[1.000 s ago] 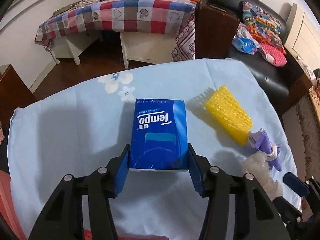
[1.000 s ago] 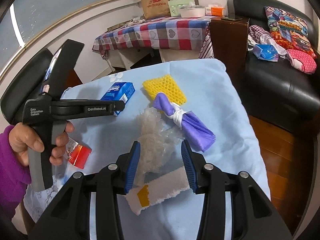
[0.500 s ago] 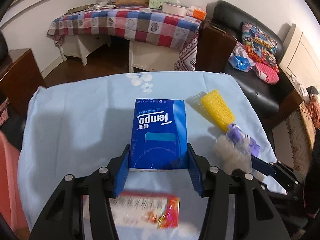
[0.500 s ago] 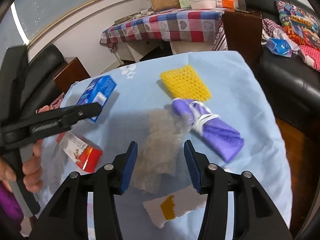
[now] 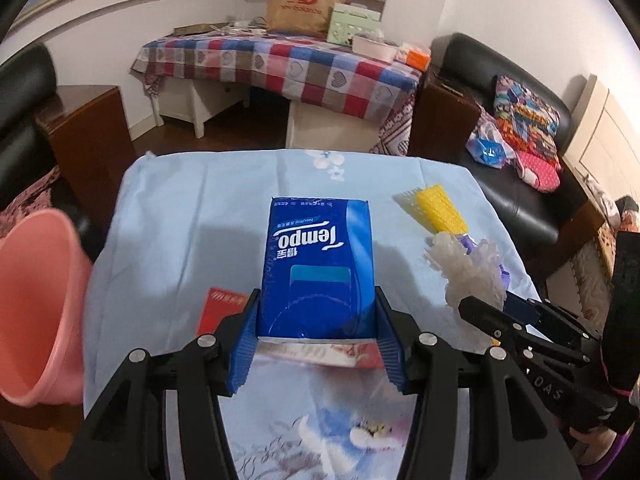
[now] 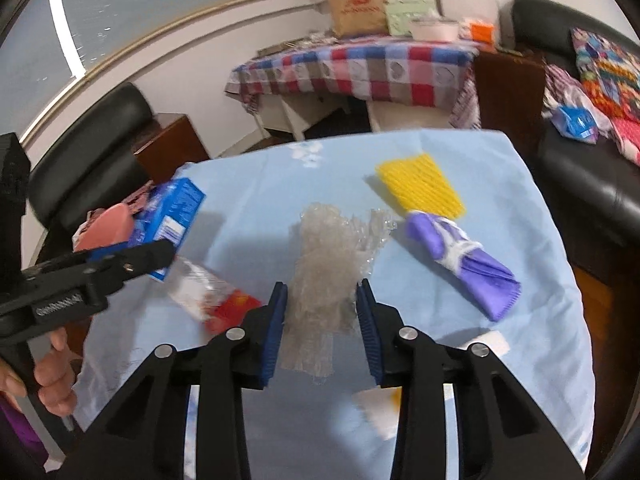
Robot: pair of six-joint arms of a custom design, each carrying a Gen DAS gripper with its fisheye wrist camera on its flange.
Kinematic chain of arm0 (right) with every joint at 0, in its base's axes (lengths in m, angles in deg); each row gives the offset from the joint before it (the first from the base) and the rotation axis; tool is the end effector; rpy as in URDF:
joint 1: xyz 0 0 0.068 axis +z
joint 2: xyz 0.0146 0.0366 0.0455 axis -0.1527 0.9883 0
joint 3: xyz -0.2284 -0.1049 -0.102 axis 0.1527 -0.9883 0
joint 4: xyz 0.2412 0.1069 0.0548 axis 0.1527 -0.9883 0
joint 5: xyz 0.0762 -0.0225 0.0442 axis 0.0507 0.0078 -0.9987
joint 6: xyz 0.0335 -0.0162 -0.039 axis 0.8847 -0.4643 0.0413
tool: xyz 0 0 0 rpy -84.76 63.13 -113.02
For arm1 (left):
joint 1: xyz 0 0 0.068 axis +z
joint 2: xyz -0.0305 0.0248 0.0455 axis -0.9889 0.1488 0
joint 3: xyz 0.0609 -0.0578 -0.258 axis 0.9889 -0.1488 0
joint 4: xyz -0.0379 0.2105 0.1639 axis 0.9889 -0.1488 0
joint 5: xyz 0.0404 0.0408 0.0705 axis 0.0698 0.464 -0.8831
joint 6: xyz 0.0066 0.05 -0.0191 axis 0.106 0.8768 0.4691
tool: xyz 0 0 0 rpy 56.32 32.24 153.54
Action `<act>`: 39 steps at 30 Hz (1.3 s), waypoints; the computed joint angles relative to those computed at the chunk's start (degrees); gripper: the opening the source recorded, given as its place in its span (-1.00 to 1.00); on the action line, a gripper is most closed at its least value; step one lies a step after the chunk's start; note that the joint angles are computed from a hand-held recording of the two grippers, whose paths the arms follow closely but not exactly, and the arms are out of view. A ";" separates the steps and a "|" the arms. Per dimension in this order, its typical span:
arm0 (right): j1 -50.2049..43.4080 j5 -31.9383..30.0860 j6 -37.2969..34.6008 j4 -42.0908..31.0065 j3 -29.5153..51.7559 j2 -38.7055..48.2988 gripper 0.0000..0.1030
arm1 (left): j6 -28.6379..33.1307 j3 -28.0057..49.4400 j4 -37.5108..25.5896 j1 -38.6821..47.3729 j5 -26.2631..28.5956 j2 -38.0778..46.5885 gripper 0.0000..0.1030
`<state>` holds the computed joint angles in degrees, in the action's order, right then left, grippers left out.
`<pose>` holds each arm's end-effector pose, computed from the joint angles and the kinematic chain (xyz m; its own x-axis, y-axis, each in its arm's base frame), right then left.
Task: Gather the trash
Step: 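Grasp the blue Tempo tissue pack with the left gripper while the right gripper grasps the clear bubble wrap, then carry both items over the pink bucket and open both grippers to drop them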
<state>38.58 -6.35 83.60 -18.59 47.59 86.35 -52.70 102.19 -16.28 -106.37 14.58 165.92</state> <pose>0.1463 0.1327 0.1463 -0.6752 0.3141 -0.6674 0.2004 0.9489 0.2438 0.2753 -0.1369 0.1807 -0.7061 0.3455 -0.6181 0.5485 0.8189 -0.1689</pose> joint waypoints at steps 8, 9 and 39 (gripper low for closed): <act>9.92 5.99 -0.56 1.13 8.92 9.41 -0.30 | 0.50 -7.04 0.41 5.14 -1.28 -10.79 0.01; 10.33 6.03 -0.92 1.56 9.78 10.38 -0.30 | 0.60 -7.68 0.50 5.79 -1.46 -11.81 0.01; 11.63 -5.54 -22.18 10.48 49.29 46.50 -0.30 | 6.64 -8.66 3.22 44.53 3.96 -13.68 0.02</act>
